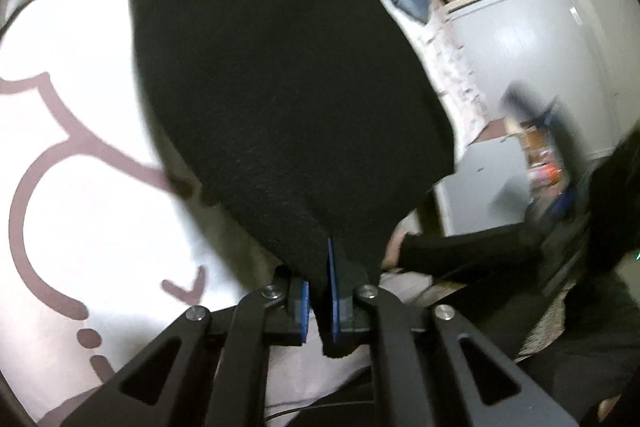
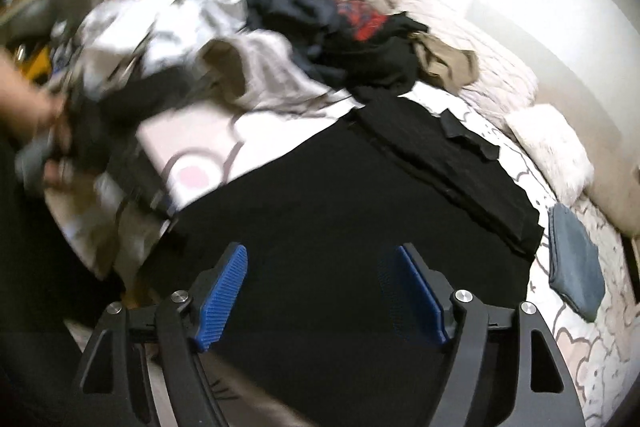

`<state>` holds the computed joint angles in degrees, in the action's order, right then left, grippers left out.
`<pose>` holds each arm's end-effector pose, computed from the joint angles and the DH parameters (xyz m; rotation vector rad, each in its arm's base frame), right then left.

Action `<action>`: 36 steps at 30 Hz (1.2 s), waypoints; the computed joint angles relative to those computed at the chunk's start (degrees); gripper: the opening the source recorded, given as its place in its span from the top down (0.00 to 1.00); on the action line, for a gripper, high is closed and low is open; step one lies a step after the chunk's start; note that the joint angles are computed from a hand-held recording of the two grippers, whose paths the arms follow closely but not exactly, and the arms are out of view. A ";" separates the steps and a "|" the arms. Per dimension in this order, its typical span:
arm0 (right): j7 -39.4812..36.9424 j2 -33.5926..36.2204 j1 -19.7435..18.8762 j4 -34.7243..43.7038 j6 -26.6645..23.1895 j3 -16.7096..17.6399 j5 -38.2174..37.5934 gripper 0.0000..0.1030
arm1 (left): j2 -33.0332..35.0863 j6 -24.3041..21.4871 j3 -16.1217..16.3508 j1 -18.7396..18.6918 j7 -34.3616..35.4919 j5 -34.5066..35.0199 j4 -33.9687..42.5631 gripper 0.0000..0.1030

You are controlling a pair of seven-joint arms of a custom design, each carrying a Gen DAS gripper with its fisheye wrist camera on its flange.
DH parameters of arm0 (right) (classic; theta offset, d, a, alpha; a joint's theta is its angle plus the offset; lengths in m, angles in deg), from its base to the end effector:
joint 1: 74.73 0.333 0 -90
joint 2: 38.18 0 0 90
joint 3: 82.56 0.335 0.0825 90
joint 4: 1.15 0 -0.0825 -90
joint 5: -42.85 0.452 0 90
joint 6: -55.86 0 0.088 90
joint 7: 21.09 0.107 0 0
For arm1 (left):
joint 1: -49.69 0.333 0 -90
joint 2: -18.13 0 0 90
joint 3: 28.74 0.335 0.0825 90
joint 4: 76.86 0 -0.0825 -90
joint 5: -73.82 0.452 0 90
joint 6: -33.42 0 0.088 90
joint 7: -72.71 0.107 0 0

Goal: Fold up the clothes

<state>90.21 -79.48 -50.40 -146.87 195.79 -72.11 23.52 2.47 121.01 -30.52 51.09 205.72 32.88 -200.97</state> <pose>0.3533 0.2552 0.5653 -2.1794 1.4121 -0.7738 0.4962 -0.0767 0.5067 1.0952 -2.2052 0.6546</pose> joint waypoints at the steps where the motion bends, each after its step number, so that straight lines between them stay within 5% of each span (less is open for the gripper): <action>1: 1.56 -0.28 0.17 -0.70 -0.33 1.74 -0.26 0.26 | 0.09 -0.52 0.23 -0.03 -0.45 -1.17 0.16 0.92; 6: 15.39 0.18 -3.84 -1.41 -2.35 16.62 -15.05 0.26 | 2.15 -3.32 0.78 0.39 -3.94 -4.83 2.12 0.92; 9: 25.57 3.86 -9.04 1.41 -8.30 26.58 -26.31 0.23 | 1.54 -3.18 0.05 0.15 -5.91 -6.29 1.23 0.92; 15: 33.06 15.70 -15.35 6.65 -19.08 34.95 -42.07 0.23 | 1.91 -4.48 0.76 0.70 -6.33 -6.11 1.82 0.92; 17: 33.26 18.36 -15.61 7.49 -19.46 33.90 -44.81 0.32 | 2.02 -4.69 0.85 1.03 -6.23 -5.67 1.98 0.92; 18: 33.46 18.92 -15.25 7.74 -18.87 32.76 -45.29 0.59 | 2.13 -4.80 0.80 1.12 -6.49 -5.59 2.12 0.92; 20: 34.29 18.71 -13.99 8.04 -17.33 29.97 -44.98 0.83 | 2.56 -5.17 0.75 1.28 -7.38 -5.65 2.62 0.92; 22: 33.88 17.56 -12.04 7.73 -15.08 26.29 -42.92 0.95 | 2.84 -4.81 0.89 1.55 -7.52 -6.11 3.01 0.91; 25: 29.91 16.42 -8.82 7.41 -13.24 20.80 -38.89 0.95 | 3.12 -2.15 1.17 2.18 -8.03 -7.82 3.61 0.62; 26: 28.78 15.86 -7.70 7.19 -12.24 18.74 -37.38 0.96 | 3.15 0.60 1.10 2.50 -8.85 -8.37 3.96 0.40; 27: 28.07 15.21 -6.62 7.01 -11.32 16.62 -35.63 0.96 | 3.28 3.82 1.02 2.78 -9.76 -8.79 4.44 0.30; 31: 25.46 12.11 -1.44 7.15 -6.88 5.97 -22.90 0.96 | 8.73 16.20 -0.43 2.41 -12.89 -7.25 11.47 0.30; 36: 10.60 9.77 3.74 9.36 -6.62 -4.60 -1.85 0.95 | 18.99 31.80 -4.98 -1.38 -14.66 3.25 23.20 0.30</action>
